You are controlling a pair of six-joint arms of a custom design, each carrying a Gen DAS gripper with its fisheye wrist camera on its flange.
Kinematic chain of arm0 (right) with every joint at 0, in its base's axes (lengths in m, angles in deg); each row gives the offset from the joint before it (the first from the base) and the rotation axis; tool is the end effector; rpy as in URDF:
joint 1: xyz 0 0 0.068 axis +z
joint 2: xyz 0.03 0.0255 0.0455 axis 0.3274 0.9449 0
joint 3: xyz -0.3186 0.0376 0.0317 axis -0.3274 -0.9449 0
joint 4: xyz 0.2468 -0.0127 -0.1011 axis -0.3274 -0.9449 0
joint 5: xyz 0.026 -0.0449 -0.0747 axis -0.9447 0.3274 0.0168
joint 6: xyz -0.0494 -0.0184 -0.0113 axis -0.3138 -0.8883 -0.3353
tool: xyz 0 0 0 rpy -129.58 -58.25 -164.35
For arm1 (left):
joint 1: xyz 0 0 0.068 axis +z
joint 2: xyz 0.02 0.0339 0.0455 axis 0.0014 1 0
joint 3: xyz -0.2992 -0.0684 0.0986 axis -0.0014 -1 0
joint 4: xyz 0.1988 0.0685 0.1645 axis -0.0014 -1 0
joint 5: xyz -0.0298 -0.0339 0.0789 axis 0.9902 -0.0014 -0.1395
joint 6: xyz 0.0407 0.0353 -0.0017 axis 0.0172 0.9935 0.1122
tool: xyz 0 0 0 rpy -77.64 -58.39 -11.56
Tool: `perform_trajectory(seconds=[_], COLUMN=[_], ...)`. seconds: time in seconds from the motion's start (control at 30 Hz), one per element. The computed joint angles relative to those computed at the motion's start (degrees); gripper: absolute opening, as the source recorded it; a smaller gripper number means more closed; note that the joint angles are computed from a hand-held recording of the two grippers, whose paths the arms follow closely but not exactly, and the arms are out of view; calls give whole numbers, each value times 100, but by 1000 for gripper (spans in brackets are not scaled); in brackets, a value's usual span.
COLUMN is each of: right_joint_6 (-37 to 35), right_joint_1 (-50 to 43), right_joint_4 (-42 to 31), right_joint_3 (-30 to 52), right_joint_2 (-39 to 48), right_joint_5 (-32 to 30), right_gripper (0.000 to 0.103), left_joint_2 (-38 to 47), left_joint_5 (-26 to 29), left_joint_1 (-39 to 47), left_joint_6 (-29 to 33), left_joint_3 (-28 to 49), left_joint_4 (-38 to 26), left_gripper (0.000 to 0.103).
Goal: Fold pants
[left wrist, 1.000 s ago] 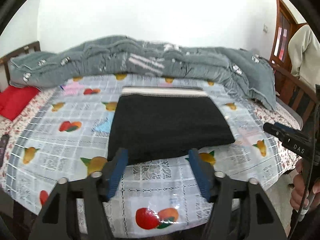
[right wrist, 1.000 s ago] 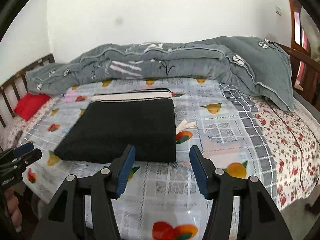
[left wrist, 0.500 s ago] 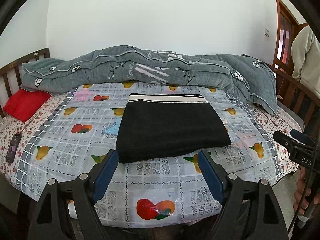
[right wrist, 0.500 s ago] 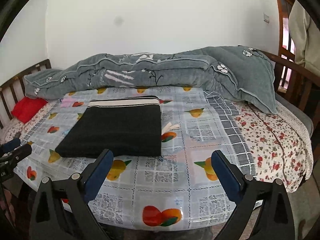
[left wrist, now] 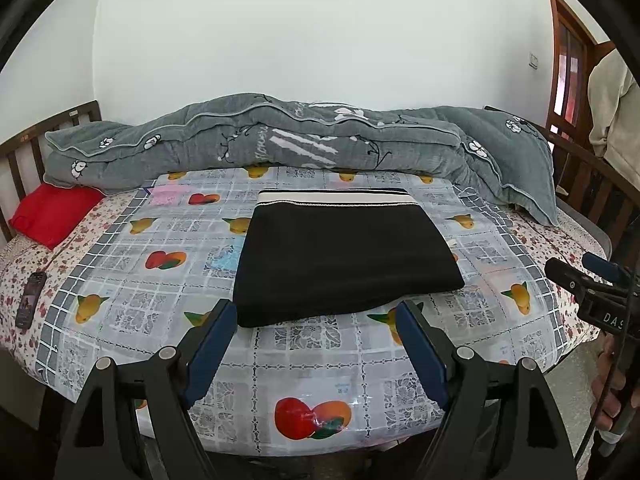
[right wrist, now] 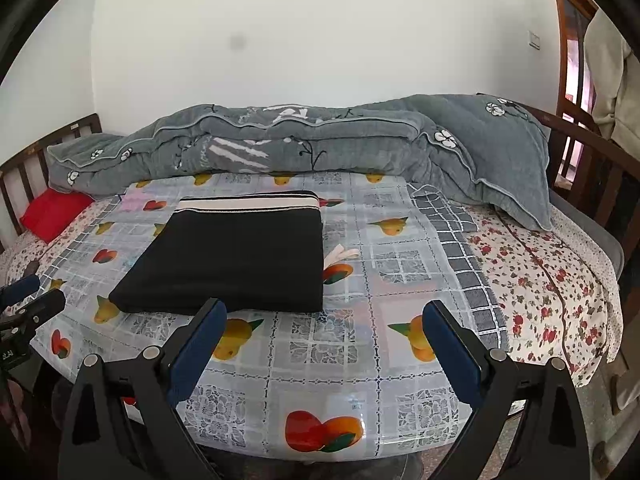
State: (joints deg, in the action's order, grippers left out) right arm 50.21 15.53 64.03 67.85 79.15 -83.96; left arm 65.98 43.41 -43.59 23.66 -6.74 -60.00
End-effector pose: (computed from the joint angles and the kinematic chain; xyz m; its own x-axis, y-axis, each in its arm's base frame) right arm 0.2904 -0.0097 0.2144 -0.5729 -0.1877 -0.7978 -0.2615 0.9644 -0.0391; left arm 0.2099 -0.1688 0.2076 -0.5674 -0.1851 -0.8024 -0.2151 0.9739 -0.0726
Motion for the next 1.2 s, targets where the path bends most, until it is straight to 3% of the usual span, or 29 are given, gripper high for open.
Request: perform_trajectory(seconds=[1.2], right_joint_6=[-41], right_joint_1=[-97], right_joint_4=[-50], right_joint_3=[20], right_joint_2=[-82], right_joint_5=[-103], right_gripper=[99], left_joint_2=[-151], left_joint_5=[-62], left_joint_1=[-9], left_joint_6=[-74], left_joint_3=[64], left_joint_4=[-242], left_gripper=[81])
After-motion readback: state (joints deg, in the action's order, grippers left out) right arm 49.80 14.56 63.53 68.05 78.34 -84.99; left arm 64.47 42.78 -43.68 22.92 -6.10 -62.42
